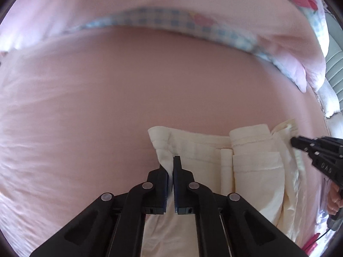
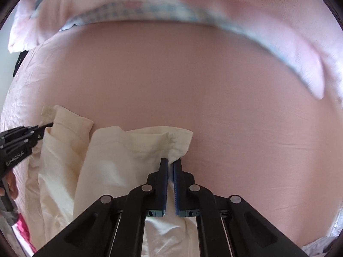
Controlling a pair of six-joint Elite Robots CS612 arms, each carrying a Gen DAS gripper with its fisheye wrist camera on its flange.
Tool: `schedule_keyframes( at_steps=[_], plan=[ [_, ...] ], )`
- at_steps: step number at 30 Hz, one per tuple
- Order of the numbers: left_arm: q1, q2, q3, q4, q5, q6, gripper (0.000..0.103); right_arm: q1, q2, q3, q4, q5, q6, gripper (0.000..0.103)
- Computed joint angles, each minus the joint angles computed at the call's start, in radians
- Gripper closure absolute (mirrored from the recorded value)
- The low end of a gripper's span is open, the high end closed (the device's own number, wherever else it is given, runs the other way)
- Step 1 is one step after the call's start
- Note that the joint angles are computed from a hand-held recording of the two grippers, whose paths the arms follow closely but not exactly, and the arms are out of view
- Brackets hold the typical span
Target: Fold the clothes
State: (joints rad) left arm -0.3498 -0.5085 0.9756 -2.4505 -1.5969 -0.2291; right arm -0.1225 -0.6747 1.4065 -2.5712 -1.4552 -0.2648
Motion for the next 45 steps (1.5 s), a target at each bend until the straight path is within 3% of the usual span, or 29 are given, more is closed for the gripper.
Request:
schedule_keyframes(
  at_steps=[5, 9, 11, 14, 16, 19, 25, 29, 32, 34, 35, 37, 39, 41, 43, 45],
  plan=[
    [0.01, -0.055, 0.079, -0.099, 0.117, 0.031, 0.1, 0.01, -0.058, 0.088, -0.168, -0.089, 0.013, 0.101],
    [0.034, -0.071, 0.096, -0.097, 0.209, 0.0, 0.101, -0.026, -0.07, 0.115, -0.225, -0.122, -0.021, 0.101],
    [0.048, -0.085, 0.122, -0.089, 0.254, -0.013, 0.101, -0.05, -0.057, 0.097, -0.235, -0.114, -0.014, 0.101],
    [0.062, -0.056, 0.093, -0.01, 0.29, -0.043, 0.101, -0.072, -0.04, 0.085, -0.236, -0.135, -0.009, 0.101],
    [0.074, -0.043, 0.085, 0.048, 0.291, -0.051, 0.1, -0.08, 0.021, -0.005, -0.15, -0.183, -0.006, 0.101],
    [0.076, -0.059, 0.108, 0.014, 0.292, -0.018, 0.1, -0.074, 0.047, -0.026, -0.115, -0.243, -0.046, 0.101],
    [0.071, -0.089, 0.121, -0.094, 0.307, 0.02, 0.1, -0.079, -0.01, 0.048, -0.304, -0.2, -0.028, 0.101],
    [0.064, -0.067, 0.086, -0.096, 0.385, 0.056, 0.1, -0.081, -0.028, 0.051, -0.352, -0.188, 0.01, 0.101],
    [0.067, -0.031, 0.048, 0.04, 0.373, 0.073, 0.097, -0.07, 0.024, -0.027, -0.24, -0.249, 0.011, 0.1],
    [0.07, 0.0, 0.009, 0.152, 0.361, 0.092, 0.097, -0.063, 0.086, -0.103, -0.109, -0.298, -0.025, 0.1],
    [0.073, 0.004, 0.004, 0.163, 0.353, 0.099, 0.096, -0.063, 0.102, -0.12, -0.07, -0.302, -0.046, 0.1],
    [0.081, -0.011, 0.022, 0.13, 0.335, 0.07, 0.096, -0.065, 0.097, -0.117, -0.093, -0.287, -0.038, 0.095],
    [0.09, -0.034, 0.051, 0.075, 0.317, 0.03, 0.096, -0.079, 0.07, -0.102, -0.09, -0.212, 0.028, 0.095],
    [0.098, -0.067, 0.098, 0.003, 0.318, -0.026, 0.078, -0.093, 0.037, -0.062, -0.162, -0.158, 0.066, 0.095],
    [0.108, -0.096, 0.137, -0.056, 0.222, -0.037, 0.063, -0.098, 0.009, -0.035, -0.207, -0.149, 0.083, 0.094],
    [0.098, -0.119, 0.172, -0.102, 0.223, 0.007, 0.062, -0.103, -0.003, -0.038, -0.162, -0.102, 0.083, 0.093]
  ],
)
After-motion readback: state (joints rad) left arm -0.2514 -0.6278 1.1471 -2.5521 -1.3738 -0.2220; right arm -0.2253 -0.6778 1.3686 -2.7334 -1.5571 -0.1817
